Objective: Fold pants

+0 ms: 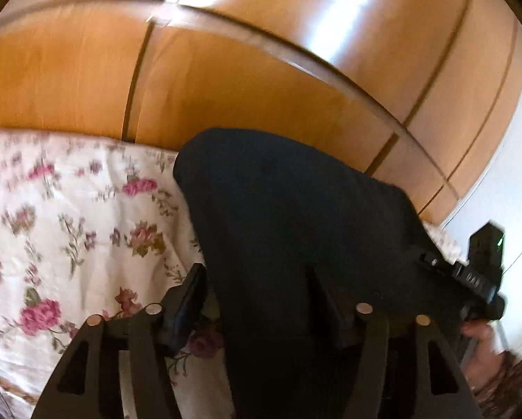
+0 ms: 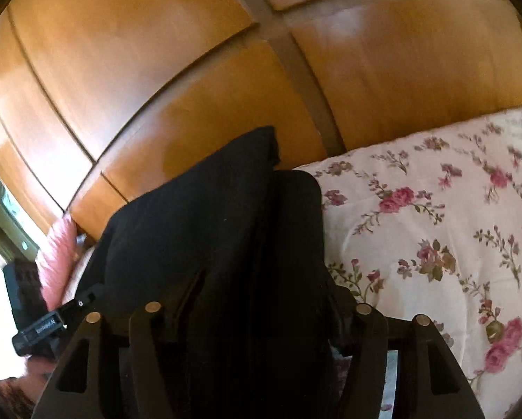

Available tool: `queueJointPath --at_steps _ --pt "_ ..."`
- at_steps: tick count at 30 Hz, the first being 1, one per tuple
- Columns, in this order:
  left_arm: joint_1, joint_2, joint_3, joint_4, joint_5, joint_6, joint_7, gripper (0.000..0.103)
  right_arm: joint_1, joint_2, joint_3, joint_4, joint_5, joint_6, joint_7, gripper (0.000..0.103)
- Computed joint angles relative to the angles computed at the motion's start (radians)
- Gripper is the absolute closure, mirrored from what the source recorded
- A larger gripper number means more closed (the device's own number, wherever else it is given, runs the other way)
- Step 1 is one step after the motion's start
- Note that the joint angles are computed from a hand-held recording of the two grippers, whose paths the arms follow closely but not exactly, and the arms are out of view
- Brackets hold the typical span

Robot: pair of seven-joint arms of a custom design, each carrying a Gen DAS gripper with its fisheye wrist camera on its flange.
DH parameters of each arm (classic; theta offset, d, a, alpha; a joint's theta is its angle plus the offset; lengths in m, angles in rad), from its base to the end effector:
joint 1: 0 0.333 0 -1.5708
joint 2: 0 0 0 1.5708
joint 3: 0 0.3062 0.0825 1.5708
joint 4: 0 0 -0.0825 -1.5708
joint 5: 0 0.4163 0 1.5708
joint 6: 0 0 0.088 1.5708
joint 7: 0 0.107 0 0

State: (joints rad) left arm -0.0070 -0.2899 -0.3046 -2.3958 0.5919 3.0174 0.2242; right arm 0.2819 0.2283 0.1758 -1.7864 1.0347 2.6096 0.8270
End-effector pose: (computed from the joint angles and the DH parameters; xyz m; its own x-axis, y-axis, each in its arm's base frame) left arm 0.4862 -0.2078 0.4911 0.2102 -0.8666 0.4526 -0.5706 -0.4847 -0.6629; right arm 0.6297 0.2804 0.4610 0.5272 -0.6988 -0.4835 -0.7496 -0.1144 -0.6520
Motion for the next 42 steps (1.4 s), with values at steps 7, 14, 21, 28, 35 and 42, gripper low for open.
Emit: queueJointPath --at_steps 7,14,21,28,35,42 --pt "0.015 -0.031 -0.031 -0.003 0.038 -0.040 -0.042 0.037 0.023 -0.007 -0.003 -0.020 -0.057 0.076 0.035 0.034" --pt "0.037 -0.117 -0.187 0.060 0.230 -0.420 -0.246 0.037 0.137 -0.103 -0.067 -0.193 -0.431 0.415 0.348 0.000" --pt "-0.086 -0.163 -0.239 0.087 0.261 -0.712 -0.310 0.037 0.136 -0.261 -0.122 -0.404 -1.252 0.541 1.012 0.000" --pt "-0.226 -0.178 -0.202 0.073 0.242 -0.751 -0.388 0.037 0.122 -0.445 -0.062 -0.580 -1.245 0.504 0.953 0.000" --pt "-0.308 -0.122 -0.219 0.127 0.292 -0.818 -0.419 0.037 0.188 -0.637 -0.052 -0.763 -1.095 0.478 0.844 0.000" --pt "-0.373 -0.103 -0.248 0.155 0.316 -0.991 -0.521 0.037 0.041 -0.761 0.123 -0.871 -1.043 0.520 0.877 0.000"
